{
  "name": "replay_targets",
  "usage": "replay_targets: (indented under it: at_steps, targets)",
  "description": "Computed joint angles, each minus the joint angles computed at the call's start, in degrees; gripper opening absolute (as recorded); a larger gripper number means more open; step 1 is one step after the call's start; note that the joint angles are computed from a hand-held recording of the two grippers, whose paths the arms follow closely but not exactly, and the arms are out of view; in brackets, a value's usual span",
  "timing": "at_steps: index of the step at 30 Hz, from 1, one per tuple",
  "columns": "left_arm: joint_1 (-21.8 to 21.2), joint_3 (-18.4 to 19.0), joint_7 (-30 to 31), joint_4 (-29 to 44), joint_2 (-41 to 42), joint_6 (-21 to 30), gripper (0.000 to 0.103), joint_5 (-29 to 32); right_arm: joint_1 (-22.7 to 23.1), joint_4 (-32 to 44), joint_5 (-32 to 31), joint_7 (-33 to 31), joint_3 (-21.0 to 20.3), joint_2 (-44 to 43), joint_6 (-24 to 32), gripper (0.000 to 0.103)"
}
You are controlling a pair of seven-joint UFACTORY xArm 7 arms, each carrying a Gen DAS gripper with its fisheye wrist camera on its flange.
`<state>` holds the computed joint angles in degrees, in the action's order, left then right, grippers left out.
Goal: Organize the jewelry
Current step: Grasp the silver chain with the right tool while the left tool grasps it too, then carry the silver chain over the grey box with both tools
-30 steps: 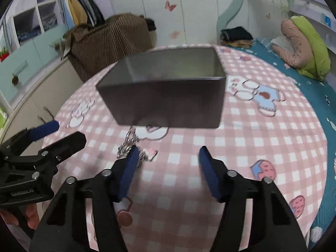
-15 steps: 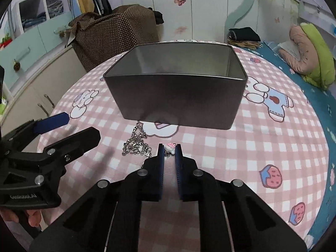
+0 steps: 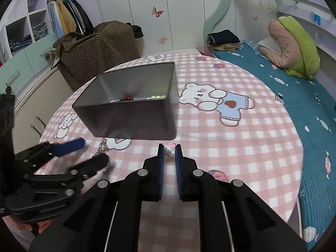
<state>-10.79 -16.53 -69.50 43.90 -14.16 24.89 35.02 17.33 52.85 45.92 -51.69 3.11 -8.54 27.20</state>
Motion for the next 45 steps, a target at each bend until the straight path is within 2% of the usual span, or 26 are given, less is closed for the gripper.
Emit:
replay_targets:
  at_steps: [1, 2, 4, 7, 10, 11, 12, 15, 18, 29, 36, 45]
  targets:
    - [1.4, -1.5, 0.1, 0.2, 0.0, 0.3, 0.05, 0.3, 0.0, 0.1, 0.5, -0.3, -0.2, 0.0, 0.3, 0.01]
    - [0.4, -0.6, 0.4, 0.5, 0.4, 0.6, 0.043, 0.5, -0.1, 0.3, 1.0, -0.6, -0.4, 0.2, 0.8, 0.01]
    - [-0.2, -0.8, 0.1, 1.7, 1.2, 3.4, 0.036, 1.9, -0.3, 0.6, 1.7, -1.0, -0.5, 0.4, 1.4, 0.01]
    - [-0.9, -0.6, -0.7, 2.6, 1.7, 6.2, 0.017, 3.5, -0.6, 0.5, 2.4, -1.7, -0.5, 0.4, 2.3, 0.01]
    - [-1.1, 0.5, -2.5, 1.0, 0.8, 3.8, 0.014, 3.2, -0.7, 0.6, 3.1, -2.2, -0.4, 0.3, 3.3, 0.01]
    - [-1.0, 0.5, -2.8, 0.4, 0.1, 3.6, 0.006, 3.5, -0.8, 0.6, 3.2, -2.3, -0.4, 0.2, 3.4, 0.01]
    - [-0.3, -0.1, -4.5, 0.2, -0.5, 3.9, 0.004, 5.0, -0.9, 0.5, 3.3, -2.5, -0.4, 0.0, 3.5, 0.01]
    - [-0.3, 0.5, -4.6, -1.3, -1.8, 1.9, 0.004, 3.3, -0.9, 0.5, 3.6, -2.5, -0.3, -0.2, 3.7, 0.01]
    - [0.4, -0.9, -5.3, -1.3, -2.6, 3.4, 0.004, 3.8, -0.9, 0.1, 4.0, -2.8, -0.5, -0.8, 3.8, 0.01]
    - [3.1, -4.0, -7.1, -1.9, -9.8, 3.8, 0.004, 4.9, -0.2, 0.1, 6.4, -5.3, -1.6, -3.1, 4.0, 0.01]
    - [6.1, -6.6, -7.5, 0.9, -12.0, 5.6, 0.004, 7.1, 0.9, 2.7, 8.6, -8.2, -1.6, -3.0, 2.3, 0.01]
    - [9.5, -7.5, -6.9, 6.0, -11.8, 5.2, 0.004, 9.5, 1.8, 9.0, 12.1, -11.6, -0.3, 0.4, 0.2, 0.01]
